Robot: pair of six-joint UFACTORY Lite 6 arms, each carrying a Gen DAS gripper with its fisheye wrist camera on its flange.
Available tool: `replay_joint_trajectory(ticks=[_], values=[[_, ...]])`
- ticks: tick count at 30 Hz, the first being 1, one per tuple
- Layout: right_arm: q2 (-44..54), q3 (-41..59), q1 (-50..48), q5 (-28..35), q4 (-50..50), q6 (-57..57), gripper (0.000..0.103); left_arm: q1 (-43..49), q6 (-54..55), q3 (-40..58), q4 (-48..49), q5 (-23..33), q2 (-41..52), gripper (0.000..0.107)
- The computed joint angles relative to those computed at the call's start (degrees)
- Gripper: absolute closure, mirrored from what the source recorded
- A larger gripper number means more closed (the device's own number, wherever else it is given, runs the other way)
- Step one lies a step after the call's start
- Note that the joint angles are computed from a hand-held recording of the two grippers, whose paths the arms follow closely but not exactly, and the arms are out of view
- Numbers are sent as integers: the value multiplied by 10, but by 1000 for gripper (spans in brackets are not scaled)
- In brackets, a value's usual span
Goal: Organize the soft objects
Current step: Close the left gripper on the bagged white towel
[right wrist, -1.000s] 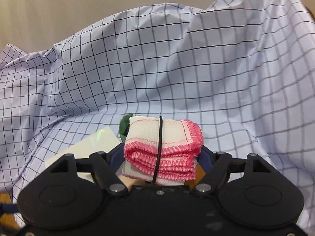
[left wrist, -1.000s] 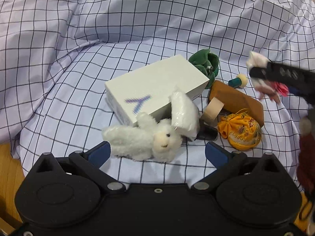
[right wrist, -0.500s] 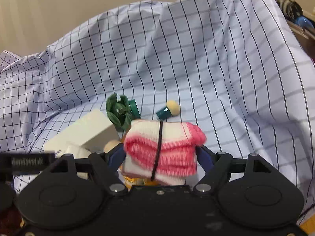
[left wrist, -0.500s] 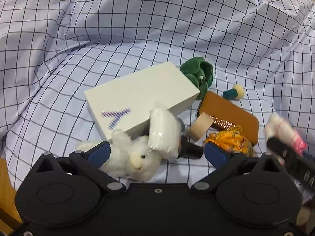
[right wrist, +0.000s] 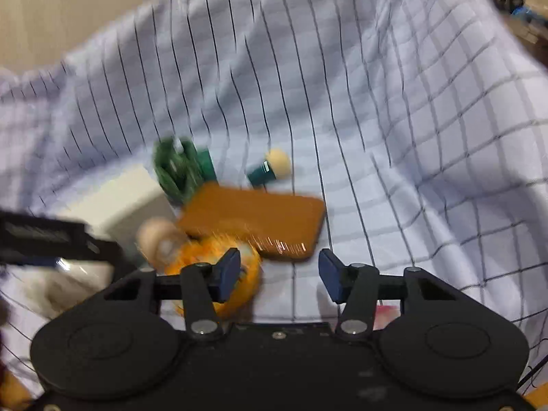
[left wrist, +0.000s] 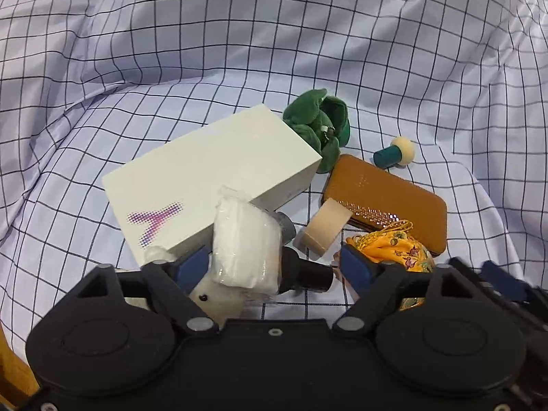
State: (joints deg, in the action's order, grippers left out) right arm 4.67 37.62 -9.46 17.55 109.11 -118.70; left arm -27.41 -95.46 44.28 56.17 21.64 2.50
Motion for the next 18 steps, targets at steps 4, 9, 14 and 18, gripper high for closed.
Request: replay_joint_trajectory(ticks=[4,9,14,18], values=[[31,6,-18,34,44,-48,58,-1,-1,1,9,1,6,37],[108,44,-56,112,66,-102,57,14,11,4,2,-22,25,54],[143,76,-68,121,53,-83,56,26,-4,-5,20,-49,30,75],[163,75,-77,170,80,-145,56,32,-9,-11,21,-60,30,75]])
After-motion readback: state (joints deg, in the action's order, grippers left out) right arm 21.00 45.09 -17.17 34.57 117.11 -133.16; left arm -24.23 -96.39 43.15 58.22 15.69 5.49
